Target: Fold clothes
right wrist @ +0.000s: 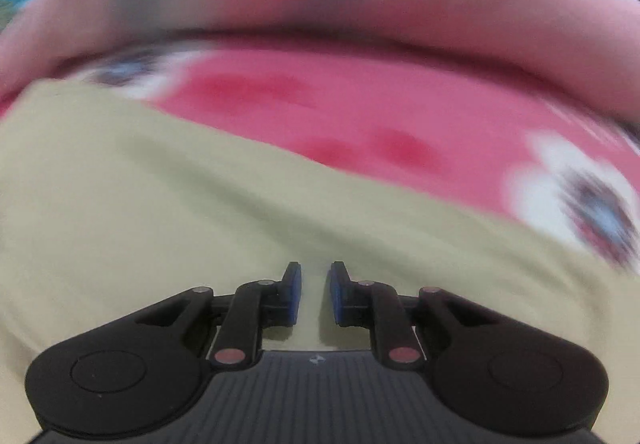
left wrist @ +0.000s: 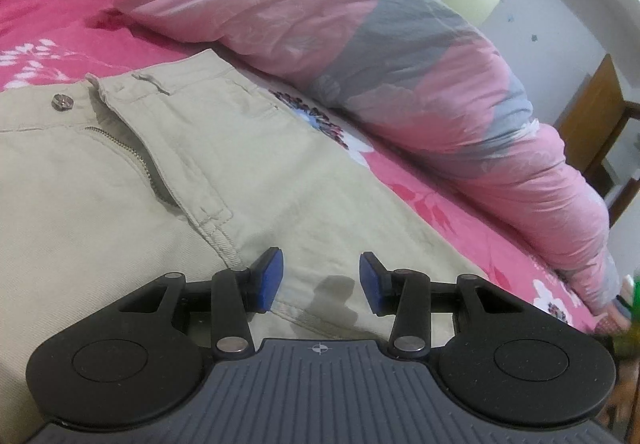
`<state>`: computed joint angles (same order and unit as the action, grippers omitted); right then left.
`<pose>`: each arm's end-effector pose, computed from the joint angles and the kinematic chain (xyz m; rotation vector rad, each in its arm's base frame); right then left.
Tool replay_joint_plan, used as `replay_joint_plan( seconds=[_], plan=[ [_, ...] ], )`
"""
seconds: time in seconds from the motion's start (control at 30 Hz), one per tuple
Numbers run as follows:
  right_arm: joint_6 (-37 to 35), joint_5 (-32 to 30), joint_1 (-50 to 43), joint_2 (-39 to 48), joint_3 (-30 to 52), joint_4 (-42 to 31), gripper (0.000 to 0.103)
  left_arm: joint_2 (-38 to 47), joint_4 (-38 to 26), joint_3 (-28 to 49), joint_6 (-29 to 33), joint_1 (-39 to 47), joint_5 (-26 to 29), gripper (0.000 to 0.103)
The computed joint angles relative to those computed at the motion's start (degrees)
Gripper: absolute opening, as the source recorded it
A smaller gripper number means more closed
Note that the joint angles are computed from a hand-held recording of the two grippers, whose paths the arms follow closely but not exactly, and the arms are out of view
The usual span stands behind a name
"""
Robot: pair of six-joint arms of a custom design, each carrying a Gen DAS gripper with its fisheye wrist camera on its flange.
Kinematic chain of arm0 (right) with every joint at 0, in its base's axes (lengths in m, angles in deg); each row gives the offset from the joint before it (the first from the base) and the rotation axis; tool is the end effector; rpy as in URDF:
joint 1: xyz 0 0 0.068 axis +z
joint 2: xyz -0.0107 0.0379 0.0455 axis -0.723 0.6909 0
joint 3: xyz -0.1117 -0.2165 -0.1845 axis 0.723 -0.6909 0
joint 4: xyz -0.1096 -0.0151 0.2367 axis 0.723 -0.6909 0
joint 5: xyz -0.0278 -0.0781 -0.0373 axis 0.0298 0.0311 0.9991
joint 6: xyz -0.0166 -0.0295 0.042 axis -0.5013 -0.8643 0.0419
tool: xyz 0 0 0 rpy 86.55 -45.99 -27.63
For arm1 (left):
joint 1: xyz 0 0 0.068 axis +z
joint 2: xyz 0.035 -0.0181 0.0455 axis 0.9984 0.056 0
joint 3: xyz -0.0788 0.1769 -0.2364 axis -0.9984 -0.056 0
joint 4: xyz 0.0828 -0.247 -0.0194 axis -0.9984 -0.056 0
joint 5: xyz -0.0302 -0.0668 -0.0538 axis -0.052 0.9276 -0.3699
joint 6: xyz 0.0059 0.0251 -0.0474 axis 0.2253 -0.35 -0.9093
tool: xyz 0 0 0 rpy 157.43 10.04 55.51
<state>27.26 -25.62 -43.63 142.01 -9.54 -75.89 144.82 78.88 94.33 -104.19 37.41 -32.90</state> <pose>0.3489 0.0237 0.1527 -0.4869 2.3722 0.1501 0.1838 -0.1756 0.1411 -0.6821 1.9465 -0.3568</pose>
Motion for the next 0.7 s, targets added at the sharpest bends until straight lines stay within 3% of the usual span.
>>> replay_joint_plan(
  seconds=[0.07, 0.2, 0.27, 0.33, 0.4, 0.57, 0.67, 0.7],
  plan=[
    [-0.9, -4.2, -10.0, 1.8, 0.6, 2.5, 0.014, 0.1, -0.5, 0.3, 0.0, -0.1, -0.3, 0.042],
    [-2.7, -1.0, -21.7, 7.8, 10.1, 2.0, 0.013, 0.5, -2.0, 1.4, 0.0, 0.0, -0.7, 0.042],
    [-1.2, 0.8, -26.0, 11.1, 16.4, -0.5, 0.021, 0.5, -2.5, 1.7, 0.1, 0.0, -0.8, 0.042],
    [0.2, 4.4, -28.2, 13.4, 20.8, -2.4, 0.022, 0.2, -2.1, 1.3, 0.1, 0.1, -0.6, 0.042],
    [1.0, 2.2, -29.8, 12.3, 20.6, -3.1, 0.022, 0.1, -1.7, 1.1, 0.1, 0.3, -0.4, 0.042],
    [-8.4, -18.8, -32.8, 2.7, 9.6, -7.4, 0.021, 0.5, -1.7, 1.5, 0.4, 0.6, -0.3, 0.042],
    [-18.9, -18.4, -35.1, 2.0, 6.3, -10.7, 0.02, 0.8, -2.0, 1.9, 0.6, 0.6, -0.6, 0.042],
    [-20.5, -16.9, -37.5, 3.0, 5.3, -7.5, 0.02, 0.9, -1.6, 1.7, 0.6, 0.6, -0.6, 0.042]
  ],
)
